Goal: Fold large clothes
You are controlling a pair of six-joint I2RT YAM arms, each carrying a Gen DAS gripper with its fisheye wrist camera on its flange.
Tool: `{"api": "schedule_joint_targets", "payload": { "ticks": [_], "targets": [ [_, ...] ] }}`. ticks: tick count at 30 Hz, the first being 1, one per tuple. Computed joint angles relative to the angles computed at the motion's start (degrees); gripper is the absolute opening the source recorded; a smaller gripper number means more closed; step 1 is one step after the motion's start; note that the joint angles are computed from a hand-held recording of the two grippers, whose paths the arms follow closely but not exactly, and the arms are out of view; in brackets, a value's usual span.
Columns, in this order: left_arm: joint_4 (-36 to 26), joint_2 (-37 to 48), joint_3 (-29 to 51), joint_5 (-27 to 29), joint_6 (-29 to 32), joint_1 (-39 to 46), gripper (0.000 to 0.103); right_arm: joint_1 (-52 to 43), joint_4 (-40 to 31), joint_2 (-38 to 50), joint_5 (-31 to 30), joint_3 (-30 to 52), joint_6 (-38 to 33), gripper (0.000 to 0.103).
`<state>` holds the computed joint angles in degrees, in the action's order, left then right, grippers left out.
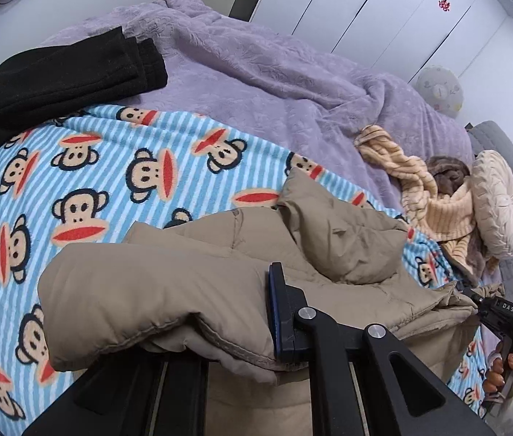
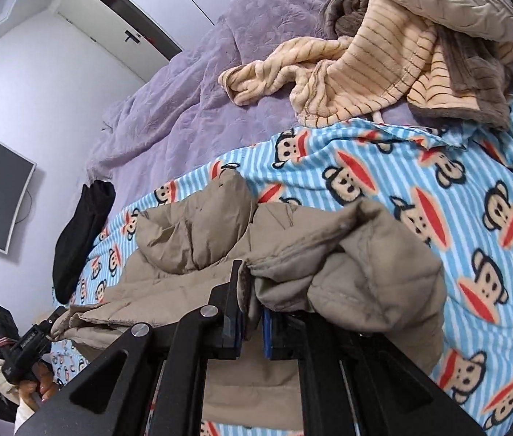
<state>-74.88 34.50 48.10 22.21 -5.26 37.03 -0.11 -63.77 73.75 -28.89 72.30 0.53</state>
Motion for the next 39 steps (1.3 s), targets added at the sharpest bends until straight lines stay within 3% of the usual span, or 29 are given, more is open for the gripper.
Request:
{"api": "schedule_joint_targets", "payload": {
  "ticks": [5,10,14,18,20,21,22,24,26,28,29,30,31,33,34,35,37,39],
  "targets": [
    [13.84,5.03,-10.47,-4.22,-3.92,-6.69,0.014,4.03,12.18,5.06,4.09,-6.41,6.31,0.009],
    [22.6,8.34,-16.02,-7.04,-6.03,-11.22,0.014,5.0,21.11,9.94,5.33,-10.88,9.29,0.009],
    [24.85,10.82,-16.83,-6.98,-6.52,-11.52,0.014,5.94,26.68,11.88,6.3,-14.19,12.15,0.009],
    [22.19,8.67,-14.91,-7.65,-5.98,-11.45,0.016,6.7,28.32,13.28,7.09,-14.4,13.05,0.009],
    [18.99,5.98,-13.25,-5.81,-4.8,-9.59,0.029,6.63,27.29,13.77,6.96,-13.45,12.82,0.009],
    [17.3,4.15,-12.49,-5.03,-4.39,-8.87,0.052,6.29,26.26,13.7,6.49,-12.89,12.71,0.009],
    [15.57,1.85,-11.53,-6.26,-4.94,-9.4,0.081,5.82,25.17,13.16,5.95,-12.55,12.68,0.01],
    [13.3,-3.54,-9.45,-14.14,-8.44,-14.22,0.1,4.86,23.31,11.36,4.84,-12.38,12.59,0.015],
    [11.57,-5.02,-7.26,-17.93,-9.05,-17.39,0.1,4.32,21.19,9.91,4.44,-11.74,11.87,0.025],
    [10.65,-4.45,-5.91,-19.3,-10.13,-19.26,0.099,3.63,19.32,7.63,4.31,-11.23,10.99,0.045],
    [10.41,-3.91,-5.53,-18.65,-10.25,-19.73,0.099,2.99,18.68,5.9,3.66,-11.25,10.55,0.064],
    [10.47,-3.46,-5.47,-17.79,-10.57,-20.82,0.095,2.71,18.45,4.23,3.46,-11.5,10.49,0.069],
    [10.76,-3.31,-5.71,-17.08,-11.2,-22.77,0.079,2.66,18.09,2.57,3.36,-11.78,10.25,0.069],
    [12.47,-1.86,-6.96,-19.47,-15.92,-32.25,0.068,3.39,16.32,0.05,2.92,-12.25,8.14,0.063],
    [14.38,-0.98,-8.04,-22.44,-19.51,-38.62,0.064,4.53,15.65,-1.06,3.57,-12.94,6.8,0.054],
    [16.77,0.52,-9.2,-25.8,-22.93,-45.18,0.062,6.13,15.26,-1.52,4.53,-13.54,5.79,0.035],
    [20.89,5.36,-11.0,-33.29,-28.74,-56.5,0.061,9.59,15.49,-1.37,6.9,-15.44,3.4,0.029],
    [25.57,10.95,-12.99,-37.15,-31.72,-61.18,0.061,12.31,18.29,0.13,9.34,-17.83,3.44,0.028]
  ]
}}
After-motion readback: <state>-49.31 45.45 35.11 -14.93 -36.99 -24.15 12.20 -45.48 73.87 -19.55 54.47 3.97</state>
